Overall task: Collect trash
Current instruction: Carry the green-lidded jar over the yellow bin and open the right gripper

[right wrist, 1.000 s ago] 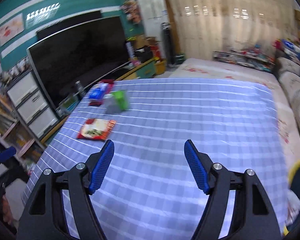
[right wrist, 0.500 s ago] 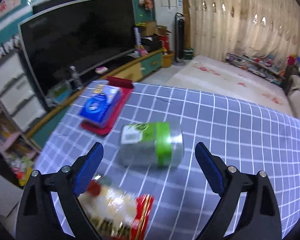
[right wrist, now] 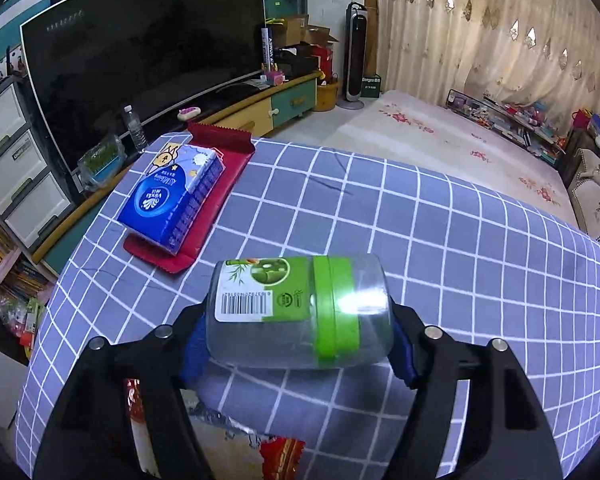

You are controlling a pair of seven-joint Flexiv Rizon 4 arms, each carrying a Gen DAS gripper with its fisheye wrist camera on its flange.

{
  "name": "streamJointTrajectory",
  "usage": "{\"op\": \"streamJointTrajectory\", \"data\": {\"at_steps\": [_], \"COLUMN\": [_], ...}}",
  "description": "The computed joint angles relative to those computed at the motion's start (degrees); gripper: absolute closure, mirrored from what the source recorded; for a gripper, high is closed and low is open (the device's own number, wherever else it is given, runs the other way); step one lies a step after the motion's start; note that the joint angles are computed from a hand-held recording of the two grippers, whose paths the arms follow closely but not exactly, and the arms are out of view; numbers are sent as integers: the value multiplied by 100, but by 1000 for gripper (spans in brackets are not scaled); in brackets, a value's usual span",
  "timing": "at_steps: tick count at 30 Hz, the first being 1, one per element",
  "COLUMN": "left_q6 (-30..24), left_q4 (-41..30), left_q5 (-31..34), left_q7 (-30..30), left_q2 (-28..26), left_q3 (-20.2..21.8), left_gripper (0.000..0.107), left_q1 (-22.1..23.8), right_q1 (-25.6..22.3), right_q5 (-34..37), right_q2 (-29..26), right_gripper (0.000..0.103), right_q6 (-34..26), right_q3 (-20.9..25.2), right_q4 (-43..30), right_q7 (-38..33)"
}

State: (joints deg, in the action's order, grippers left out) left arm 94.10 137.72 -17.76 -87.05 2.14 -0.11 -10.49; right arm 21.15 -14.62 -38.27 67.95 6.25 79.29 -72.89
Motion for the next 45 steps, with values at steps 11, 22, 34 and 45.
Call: {"op": "streamJointTrajectory", "data": {"at_steps": [11, 22, 34, 45], "left_q6": [90, -690, -1398, -1859], "left_q4": [-219, -1593, -2503, -3090], "left_q5": [-1441, 165, 1309, 1836], "left_q7": [1312, 100, -1173, -1135], "left_q2": [-392, -1332, -1845, -2133], "left_q3": [-383, -254, 154, 155], "left_gripper": [9, 9, 9, 9], "left_q1": [-331, -225, -431, -331], "right_q1": [-679, -1653, -3246, -3137], "right_q5": [224, -1550, -711, -212], "right_q2": [1610, 3299, 2581, 2313], "right_gripper": [36, 36, 35, 28], "right_q6": [957, 1933, 1458, 1627], "right_q3": [68, -1429, -1382, -1488], "right_q4": [2199, 4864, 4676, 4585], "right_q7": [-333, 1494, 1191, 959]}}
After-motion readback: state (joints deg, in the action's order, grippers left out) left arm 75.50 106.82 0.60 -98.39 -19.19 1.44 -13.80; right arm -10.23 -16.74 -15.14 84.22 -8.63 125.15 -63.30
